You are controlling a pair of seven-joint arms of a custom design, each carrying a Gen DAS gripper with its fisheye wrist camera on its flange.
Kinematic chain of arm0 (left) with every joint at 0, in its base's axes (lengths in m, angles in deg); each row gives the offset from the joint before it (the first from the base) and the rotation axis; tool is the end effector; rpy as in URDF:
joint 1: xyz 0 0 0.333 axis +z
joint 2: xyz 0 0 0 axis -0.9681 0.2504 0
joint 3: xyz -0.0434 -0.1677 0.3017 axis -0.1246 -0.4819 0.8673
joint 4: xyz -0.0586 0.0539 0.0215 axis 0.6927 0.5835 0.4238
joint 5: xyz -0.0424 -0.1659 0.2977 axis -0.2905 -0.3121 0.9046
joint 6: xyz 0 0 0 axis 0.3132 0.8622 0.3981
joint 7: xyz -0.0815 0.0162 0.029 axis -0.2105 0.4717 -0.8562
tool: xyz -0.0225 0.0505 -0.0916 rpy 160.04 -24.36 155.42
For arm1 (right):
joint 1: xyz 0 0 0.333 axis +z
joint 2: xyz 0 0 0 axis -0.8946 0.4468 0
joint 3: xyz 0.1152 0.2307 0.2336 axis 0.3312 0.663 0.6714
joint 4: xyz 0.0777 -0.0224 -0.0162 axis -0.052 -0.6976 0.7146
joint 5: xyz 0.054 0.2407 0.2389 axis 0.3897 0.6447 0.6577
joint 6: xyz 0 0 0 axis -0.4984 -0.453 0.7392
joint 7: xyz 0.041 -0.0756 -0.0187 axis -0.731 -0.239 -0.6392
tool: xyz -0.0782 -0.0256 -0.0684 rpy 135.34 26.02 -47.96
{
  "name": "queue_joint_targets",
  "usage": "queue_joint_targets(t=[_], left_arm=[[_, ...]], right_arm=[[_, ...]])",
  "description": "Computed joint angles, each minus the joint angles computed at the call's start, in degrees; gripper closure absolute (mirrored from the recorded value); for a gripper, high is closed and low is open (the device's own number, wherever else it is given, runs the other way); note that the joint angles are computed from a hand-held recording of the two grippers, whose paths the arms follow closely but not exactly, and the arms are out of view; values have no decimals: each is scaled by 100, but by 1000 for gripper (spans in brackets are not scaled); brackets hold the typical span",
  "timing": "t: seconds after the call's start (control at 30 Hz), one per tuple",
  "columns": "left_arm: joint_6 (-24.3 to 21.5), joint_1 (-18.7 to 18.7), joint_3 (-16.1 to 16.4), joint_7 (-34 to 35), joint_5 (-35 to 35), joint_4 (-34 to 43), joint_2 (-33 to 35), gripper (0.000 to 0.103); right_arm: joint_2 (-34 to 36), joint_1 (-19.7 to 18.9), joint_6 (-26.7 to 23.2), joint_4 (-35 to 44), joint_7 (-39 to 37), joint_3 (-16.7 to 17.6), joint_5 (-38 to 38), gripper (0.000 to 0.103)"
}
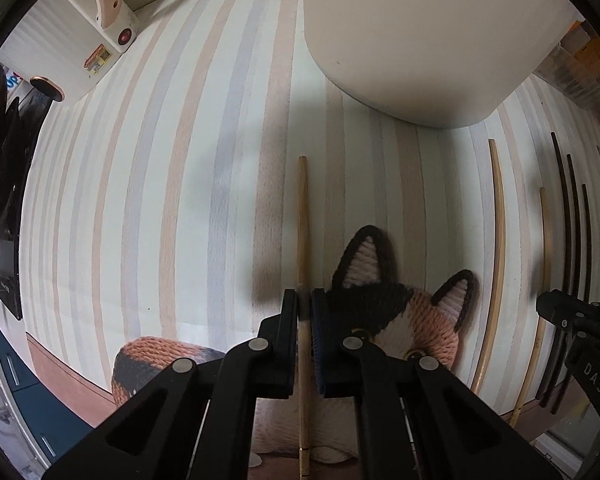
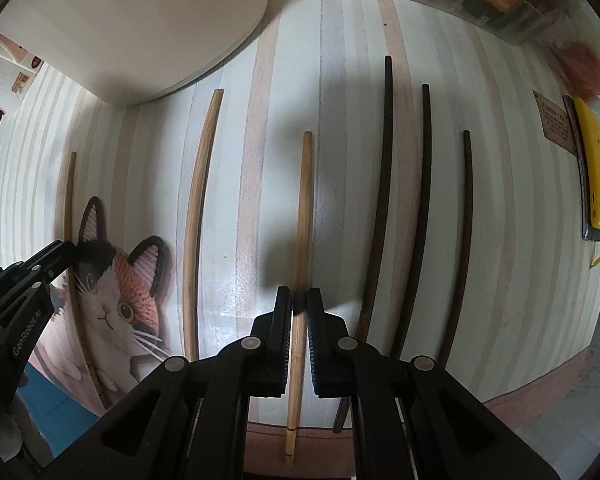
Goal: Organize utensils
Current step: 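Lift the wooden chopstick with the left tool while the right tool lifts its chopstick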
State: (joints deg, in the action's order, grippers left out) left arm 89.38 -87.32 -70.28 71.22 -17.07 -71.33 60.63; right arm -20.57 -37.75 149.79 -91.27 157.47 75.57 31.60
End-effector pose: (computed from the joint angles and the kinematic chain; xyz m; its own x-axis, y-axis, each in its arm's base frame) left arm 0.6366 -0.2387 0.4236 -0.3591 -0.9321 -0.0472 -0.9281 0.3620 -0.0875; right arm 0.5727 0.2878 0.3856 -0.3933 -0.9193 0.0157 -0.9171 0.3934 0.0645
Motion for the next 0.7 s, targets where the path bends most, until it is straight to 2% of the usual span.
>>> queue_joint_targets(t=[0.27, 0.43, 0.57, 0.7], left_arm=[[70, -19, 28, -19, 77, -17, 22, 98], [234, -135, 66, -205, 275, -147, -14, 98], [344, -192, 62, -363, 370, -332, -118, 99], [562, -146, 29, -428, 367, -592, -349, 99]], right_arm=[[366, 80, -406, 619, 90, -27, -59, 94], [424, 114, -428, 712, 122, -65, -117, 94], [347, 185, -236, 544, 274, -100, -205, 96], [10, 194, 325, -3, 530, -117, -208, 96]])
